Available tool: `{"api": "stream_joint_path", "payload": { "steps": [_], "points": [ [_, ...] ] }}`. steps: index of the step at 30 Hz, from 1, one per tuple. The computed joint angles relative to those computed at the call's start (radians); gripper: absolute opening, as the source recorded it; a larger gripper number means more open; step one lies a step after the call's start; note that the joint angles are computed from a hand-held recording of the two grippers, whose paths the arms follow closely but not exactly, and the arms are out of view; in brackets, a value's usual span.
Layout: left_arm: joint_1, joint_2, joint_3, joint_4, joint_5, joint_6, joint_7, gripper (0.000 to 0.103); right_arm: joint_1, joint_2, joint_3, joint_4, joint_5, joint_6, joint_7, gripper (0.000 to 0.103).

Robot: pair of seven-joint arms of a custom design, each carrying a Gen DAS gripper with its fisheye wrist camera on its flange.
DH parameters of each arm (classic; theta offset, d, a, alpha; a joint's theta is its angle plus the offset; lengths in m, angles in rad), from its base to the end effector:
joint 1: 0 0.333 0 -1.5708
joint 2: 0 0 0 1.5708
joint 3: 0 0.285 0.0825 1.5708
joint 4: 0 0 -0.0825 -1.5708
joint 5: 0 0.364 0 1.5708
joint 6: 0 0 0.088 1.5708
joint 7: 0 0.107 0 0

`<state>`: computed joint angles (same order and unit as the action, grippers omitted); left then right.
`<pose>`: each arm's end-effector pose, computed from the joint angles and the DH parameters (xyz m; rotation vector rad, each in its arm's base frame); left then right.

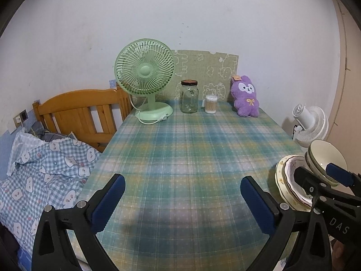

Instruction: Organize plates and bowls

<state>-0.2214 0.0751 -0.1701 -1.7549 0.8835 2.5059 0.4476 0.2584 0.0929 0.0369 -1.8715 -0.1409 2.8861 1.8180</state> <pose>0.5641 -0.2354 0.5672 -1.7657 1.4607 -0.7533 0.5859 0.1859 0.5507 -1.7567 1.4885 -0.6616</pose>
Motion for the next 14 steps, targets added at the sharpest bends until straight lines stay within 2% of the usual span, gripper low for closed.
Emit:
{"api": "stream_joint_path", "payload": {
  "steps": [14],
  "points": [
    [-0.005,0.000,-0.003,0.009,0.004,-0.014,-0.010,0.103,-0.001,-0.008,0.002,-0.002,0.009,-0.010,-0.010,0.085]
  ]
}}
